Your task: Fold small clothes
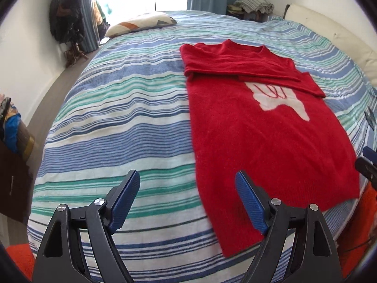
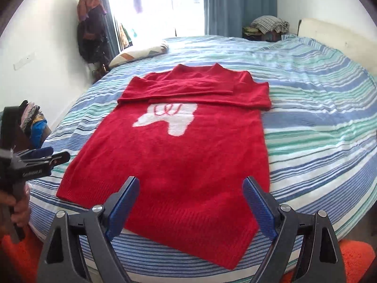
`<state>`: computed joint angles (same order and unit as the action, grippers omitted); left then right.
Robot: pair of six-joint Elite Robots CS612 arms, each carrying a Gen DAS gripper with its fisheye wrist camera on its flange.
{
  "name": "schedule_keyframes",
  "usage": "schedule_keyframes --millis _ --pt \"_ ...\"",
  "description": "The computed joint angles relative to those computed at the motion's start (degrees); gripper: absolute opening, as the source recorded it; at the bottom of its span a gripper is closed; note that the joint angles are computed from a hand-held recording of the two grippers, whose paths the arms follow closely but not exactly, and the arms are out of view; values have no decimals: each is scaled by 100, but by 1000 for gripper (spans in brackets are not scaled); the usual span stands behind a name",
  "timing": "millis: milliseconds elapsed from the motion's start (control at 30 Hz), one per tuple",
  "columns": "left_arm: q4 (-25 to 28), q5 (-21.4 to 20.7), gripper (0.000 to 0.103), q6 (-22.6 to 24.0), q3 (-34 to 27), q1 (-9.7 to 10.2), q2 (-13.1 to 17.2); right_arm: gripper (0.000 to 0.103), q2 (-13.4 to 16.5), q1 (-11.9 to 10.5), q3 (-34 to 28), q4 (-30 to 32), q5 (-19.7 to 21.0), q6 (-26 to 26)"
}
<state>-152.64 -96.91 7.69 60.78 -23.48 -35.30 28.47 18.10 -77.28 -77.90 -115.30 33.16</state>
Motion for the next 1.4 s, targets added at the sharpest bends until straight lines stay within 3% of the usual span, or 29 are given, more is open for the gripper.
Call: schedule_keyframes --millis 133,233,533,700,1033,1400 --pt "-15 613 90 552 228 -112 11 88 -21 -88 60 476 360 296" --pt "-25 451 92 361 280 -47 -17 88 -39 -123 97 1065 582 454" --pt "-28 270 92 -282 501 28 -204 88 76 65 -203 603 -149 178" --pt "-250 421 92 -249 756 4 -329 88 52 115 -239 859 -502 246" --pt "-532 744 92 -99 939 -32 -406 88 -7 119 -168 1243 -728 512" --pt "-561 918 92 -1 970 -63 -406 88 -7 77 -204 1598 -578 701"
